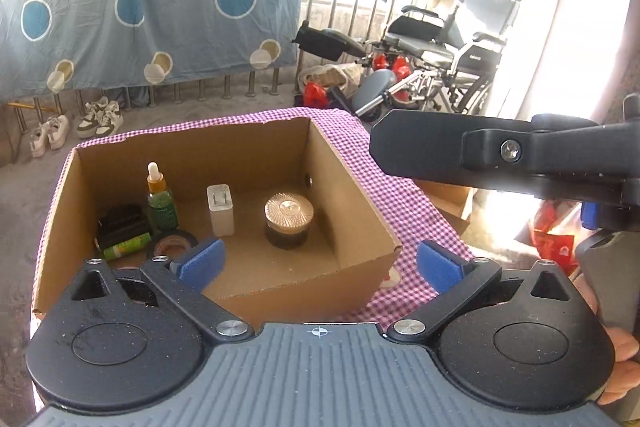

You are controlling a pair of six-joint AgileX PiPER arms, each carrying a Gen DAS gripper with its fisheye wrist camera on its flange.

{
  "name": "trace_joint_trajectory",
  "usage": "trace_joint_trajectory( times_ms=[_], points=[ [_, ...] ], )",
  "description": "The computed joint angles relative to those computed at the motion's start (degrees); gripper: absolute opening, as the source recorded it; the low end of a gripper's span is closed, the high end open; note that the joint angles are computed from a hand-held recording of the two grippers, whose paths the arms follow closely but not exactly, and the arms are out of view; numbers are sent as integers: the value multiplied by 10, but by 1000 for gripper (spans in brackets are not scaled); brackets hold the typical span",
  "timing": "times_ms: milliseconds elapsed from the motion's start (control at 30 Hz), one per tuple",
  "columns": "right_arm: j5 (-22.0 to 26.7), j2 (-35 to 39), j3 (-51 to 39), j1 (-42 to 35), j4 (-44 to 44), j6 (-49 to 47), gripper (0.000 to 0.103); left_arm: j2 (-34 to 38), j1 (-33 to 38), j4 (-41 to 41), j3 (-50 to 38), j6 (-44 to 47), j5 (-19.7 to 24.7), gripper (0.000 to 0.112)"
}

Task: Organize rigid objects
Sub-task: 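Grasp the white supplement jar with the right tool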

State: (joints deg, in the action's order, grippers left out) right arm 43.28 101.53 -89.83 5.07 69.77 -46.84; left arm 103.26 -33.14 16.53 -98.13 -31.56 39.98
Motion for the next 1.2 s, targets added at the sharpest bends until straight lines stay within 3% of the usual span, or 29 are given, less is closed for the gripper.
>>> trace_joint_trajectory(
  times_ms=[200,433,567,667,833,1000,1200],
  points=[
    [-6,-61,106,14,50,-29,103,-124,-8,50,180,-65,-66,102],
    [-4,-53,118,54,33,-12,103,-201,-27,241,315,-251,-84,103],
    [5,-19,86,84,14,14,103,-190,-15,287,333,-294,-86,102],
    [2,16,45,110,-25,60,102,-183,8,319,355,-325,-113,102],
    [0,77,-20,143,-83,139,91,-145,31,382,362,-370,-121,100],
    [11,143,-101,172,-140,218,78,-113,72,338,348,-328,-155,86],
    [29,202,-182,192,-189,281,64,-92,96,294,331,-288,-164,67]
  ],
)
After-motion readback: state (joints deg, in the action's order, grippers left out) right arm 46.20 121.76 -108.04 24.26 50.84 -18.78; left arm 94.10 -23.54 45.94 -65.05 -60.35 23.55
